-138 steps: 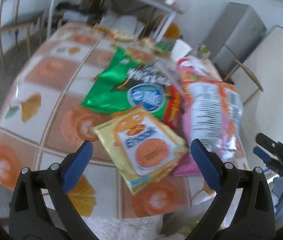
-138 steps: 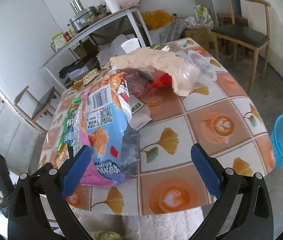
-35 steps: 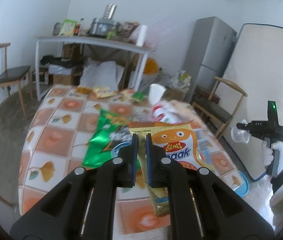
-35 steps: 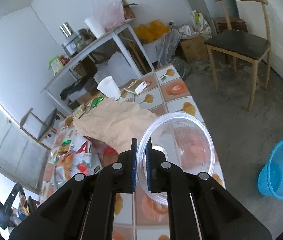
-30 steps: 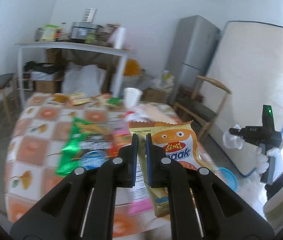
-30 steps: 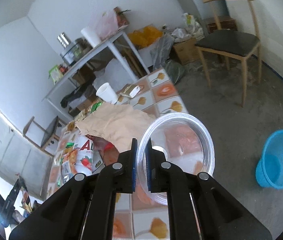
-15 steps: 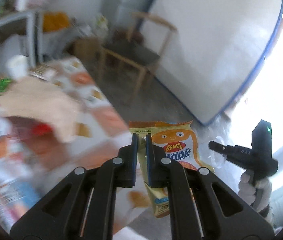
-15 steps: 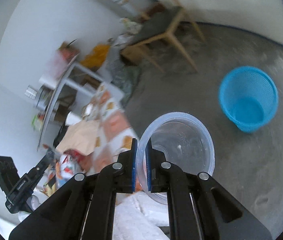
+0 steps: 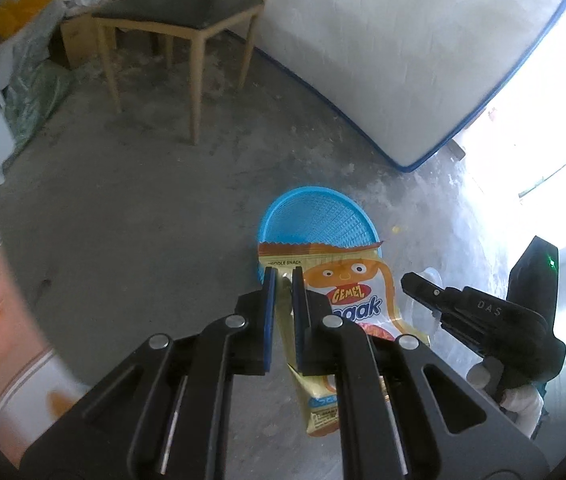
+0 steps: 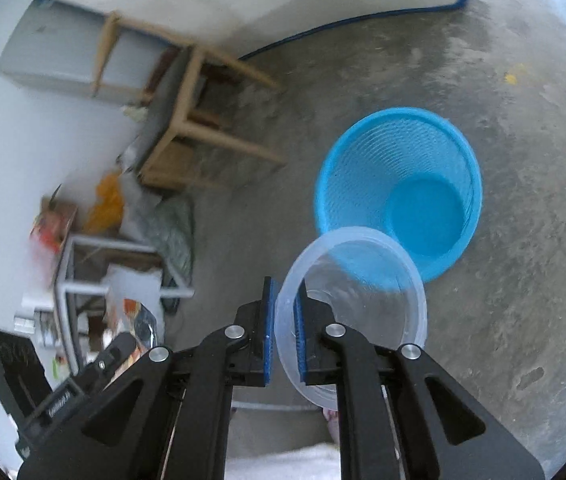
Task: Collect trash
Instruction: 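Carry both items to the blue wastebasket and open both grippers over it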
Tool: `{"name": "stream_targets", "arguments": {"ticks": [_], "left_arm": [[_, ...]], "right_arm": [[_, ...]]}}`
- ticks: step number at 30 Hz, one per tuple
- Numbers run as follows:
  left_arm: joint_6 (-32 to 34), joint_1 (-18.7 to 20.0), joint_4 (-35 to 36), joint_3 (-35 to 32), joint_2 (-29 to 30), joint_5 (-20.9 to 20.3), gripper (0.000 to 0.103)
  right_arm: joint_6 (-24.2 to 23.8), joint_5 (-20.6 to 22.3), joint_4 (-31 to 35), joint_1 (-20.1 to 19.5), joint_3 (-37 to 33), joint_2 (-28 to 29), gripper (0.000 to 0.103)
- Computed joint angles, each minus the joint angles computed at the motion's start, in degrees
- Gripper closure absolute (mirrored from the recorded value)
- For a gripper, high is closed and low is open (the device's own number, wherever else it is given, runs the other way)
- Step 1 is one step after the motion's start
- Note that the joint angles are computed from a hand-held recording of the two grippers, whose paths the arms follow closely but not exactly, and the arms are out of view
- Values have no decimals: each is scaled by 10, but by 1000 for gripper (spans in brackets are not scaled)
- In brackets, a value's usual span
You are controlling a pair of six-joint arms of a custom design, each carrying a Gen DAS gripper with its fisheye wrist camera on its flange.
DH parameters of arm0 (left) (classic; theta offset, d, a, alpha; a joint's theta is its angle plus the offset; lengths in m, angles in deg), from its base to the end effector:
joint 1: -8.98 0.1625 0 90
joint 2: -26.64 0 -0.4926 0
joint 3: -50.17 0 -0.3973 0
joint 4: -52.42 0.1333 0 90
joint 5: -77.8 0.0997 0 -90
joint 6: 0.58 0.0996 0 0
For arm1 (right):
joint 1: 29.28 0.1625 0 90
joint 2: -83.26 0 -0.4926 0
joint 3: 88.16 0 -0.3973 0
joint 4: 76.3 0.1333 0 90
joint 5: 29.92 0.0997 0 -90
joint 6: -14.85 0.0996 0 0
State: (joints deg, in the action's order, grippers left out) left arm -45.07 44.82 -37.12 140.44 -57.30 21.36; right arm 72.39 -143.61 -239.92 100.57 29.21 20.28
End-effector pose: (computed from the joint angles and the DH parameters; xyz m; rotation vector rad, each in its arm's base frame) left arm -0.3243 -0.4666 0.5143 0.2684 2.6150 -0.4994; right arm 0.4428 -0.3850 0.2250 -0.5687 -2.9586 0.8110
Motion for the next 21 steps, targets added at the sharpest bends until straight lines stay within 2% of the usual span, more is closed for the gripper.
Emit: {"name": "stream_targets", "arguments": {"ticks": [2, 3, 4, 5, 6, 10, 13, 17, 21], "left_arm": [[35, 18, -64, 8, 21, -12, 92], [47, 25, -93, 11, 34, -17, 88], [55, 29, -109, 12, 41, -20, 74], [60, 29, -124, 19, 46, -22, 63], [65, 27, -133, 23, 51, -20, 60], [75, 23, -164, 38, 52, -24, 57], [76, 20, -174, 46, 43, -22, 55], [70, 9, -153, 36, 21, -15, 55], [65, -17, -110, 14, -10, 5, 54]], "right_arm": [[-7, 20, -9, -30, -2, 6, 74], [-4, 23, -9, -40, -4, 9, 52], [-4, 17, 0, -52, -6, 8, 44], [-9, 10, 6, -62, -7, 7, 44], [-11, -1, 18, -69, -12, 11, 43], [-15, 8, 18, -94, -4, 11, 40], [-35, 36, -4, -112, 11, 10, 39], [-27, 34, -16, -110, 21, 2, 39], [-51, 20, -25, -86, 25, -13, 39]]}}
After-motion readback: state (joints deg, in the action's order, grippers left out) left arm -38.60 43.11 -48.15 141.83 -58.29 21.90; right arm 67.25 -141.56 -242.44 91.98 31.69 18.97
